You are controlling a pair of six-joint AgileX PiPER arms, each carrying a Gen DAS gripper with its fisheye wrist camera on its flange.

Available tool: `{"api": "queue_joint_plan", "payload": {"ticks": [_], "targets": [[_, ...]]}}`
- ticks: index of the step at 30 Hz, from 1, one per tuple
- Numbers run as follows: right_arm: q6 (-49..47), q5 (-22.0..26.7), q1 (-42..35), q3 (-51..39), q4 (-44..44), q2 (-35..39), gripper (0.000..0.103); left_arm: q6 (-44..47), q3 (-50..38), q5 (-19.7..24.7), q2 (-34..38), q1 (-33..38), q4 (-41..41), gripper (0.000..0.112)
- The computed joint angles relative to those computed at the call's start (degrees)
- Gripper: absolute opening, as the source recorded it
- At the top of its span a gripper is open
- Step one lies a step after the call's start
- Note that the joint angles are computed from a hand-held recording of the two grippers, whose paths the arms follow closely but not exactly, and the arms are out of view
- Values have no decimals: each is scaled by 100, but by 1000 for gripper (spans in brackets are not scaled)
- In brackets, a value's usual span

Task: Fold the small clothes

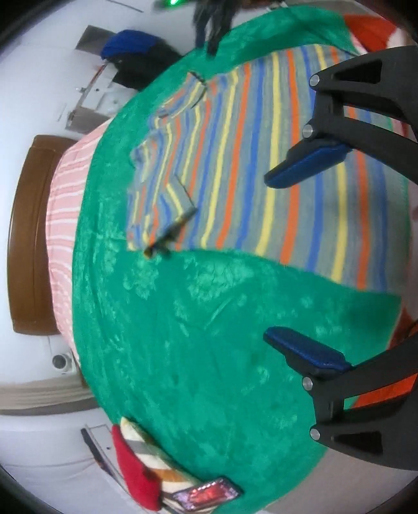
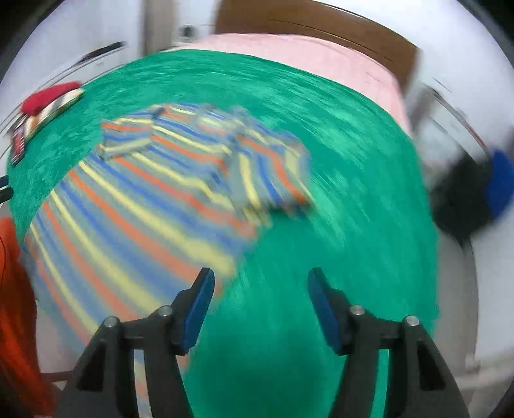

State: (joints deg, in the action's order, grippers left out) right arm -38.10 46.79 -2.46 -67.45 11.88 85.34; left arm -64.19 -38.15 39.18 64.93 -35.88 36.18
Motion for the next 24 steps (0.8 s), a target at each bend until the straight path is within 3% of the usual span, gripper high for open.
{"api": "queue_joint_plan", "payload": {"ticks": [4, 6, 7, 8, 9, 11, 14, 20, 24], "targets": [[711, -474, 773, -1028, -556, 1681, 59, -509, 274, 73, 278, -329, 209, 89], [1044, -482, 898, -1534, -840, 2379, 59, -725, 496, 141, 222, -467, 306, 89], [1097, -433, 874, -1719, -852, 2622, 50, -736, 561, 137, 266, -425, 314, 89], [1083, -304, 758, -1928, -634, 2767, 21, -692, 611, 128, 285, -336, 280, 89], [1205, -96, 557, -2175, -358, 2844, 5, -691, 666, 95, 265, -275, 263, 89], [1148, 156, 26, -2330, 361, 2680, 2, -540, 748, -119, 217, 19, 121, 89], [1001, -14, -690, -2219, 380, 2195, 2, -310, 760, -438, 342, 373, -130, 89], [1510, 51, -2018, -2801, -506, 2114, 2, -486, 776, -450, 436, 262, -100, 89], [1883, -278, -2324, -2540, -1244, 1988, 2, -710, 766, -293, 465, 27, 79, 89]]}}
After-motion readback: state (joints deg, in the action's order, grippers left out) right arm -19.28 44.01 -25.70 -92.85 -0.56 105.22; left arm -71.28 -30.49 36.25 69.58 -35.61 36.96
